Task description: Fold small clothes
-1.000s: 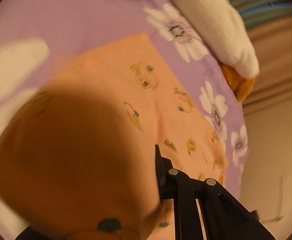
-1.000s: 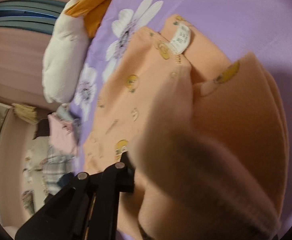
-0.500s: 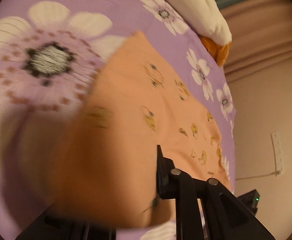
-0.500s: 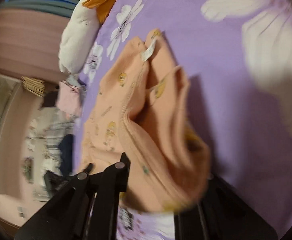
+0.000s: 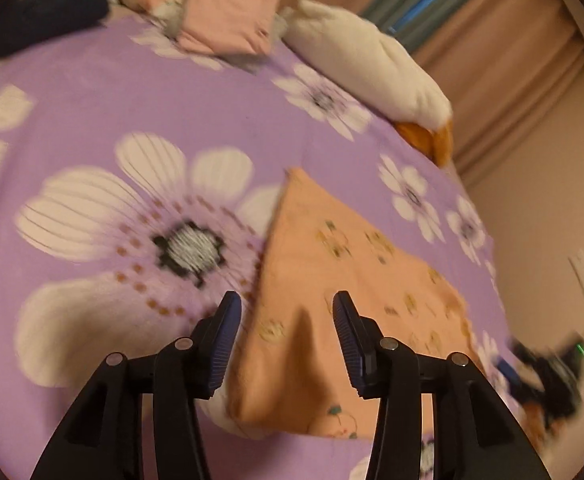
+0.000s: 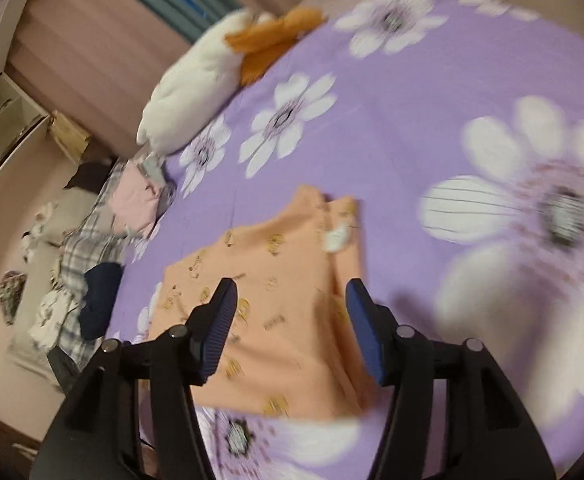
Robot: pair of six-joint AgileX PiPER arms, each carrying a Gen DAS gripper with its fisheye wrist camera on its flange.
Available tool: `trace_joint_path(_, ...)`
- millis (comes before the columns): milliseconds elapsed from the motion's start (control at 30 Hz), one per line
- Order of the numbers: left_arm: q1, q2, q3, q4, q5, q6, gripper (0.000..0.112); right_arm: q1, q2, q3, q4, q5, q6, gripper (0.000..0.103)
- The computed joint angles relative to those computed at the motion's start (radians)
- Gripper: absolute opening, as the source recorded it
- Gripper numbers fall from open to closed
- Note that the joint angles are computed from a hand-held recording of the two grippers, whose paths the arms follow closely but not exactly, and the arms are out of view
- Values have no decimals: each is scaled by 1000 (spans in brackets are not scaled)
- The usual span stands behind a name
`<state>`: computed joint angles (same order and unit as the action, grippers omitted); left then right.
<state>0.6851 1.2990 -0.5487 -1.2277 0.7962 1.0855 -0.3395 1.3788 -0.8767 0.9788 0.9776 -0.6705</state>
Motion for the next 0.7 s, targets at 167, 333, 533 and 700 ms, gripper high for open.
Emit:
trace_joint_path(167, -16, 61, 69, -105, -52, 170, 46, 146, 309, -145, -1, -117, 114, 29)
trace_joint_path(333, -26, 80, 37, -72, -50, 137, 46, 48, 343, -65, 248, -52, -99, 6)
trace_joint_path(533, 0, 70, 29, -34, -20, 103, 46, -74, 213, 26, 302, -47, -147, 4)
trace_joint_path(700, 12, 85, 25, -26, -5, 86, 46, -80, 300, 1, 225, 6, -77, 10)
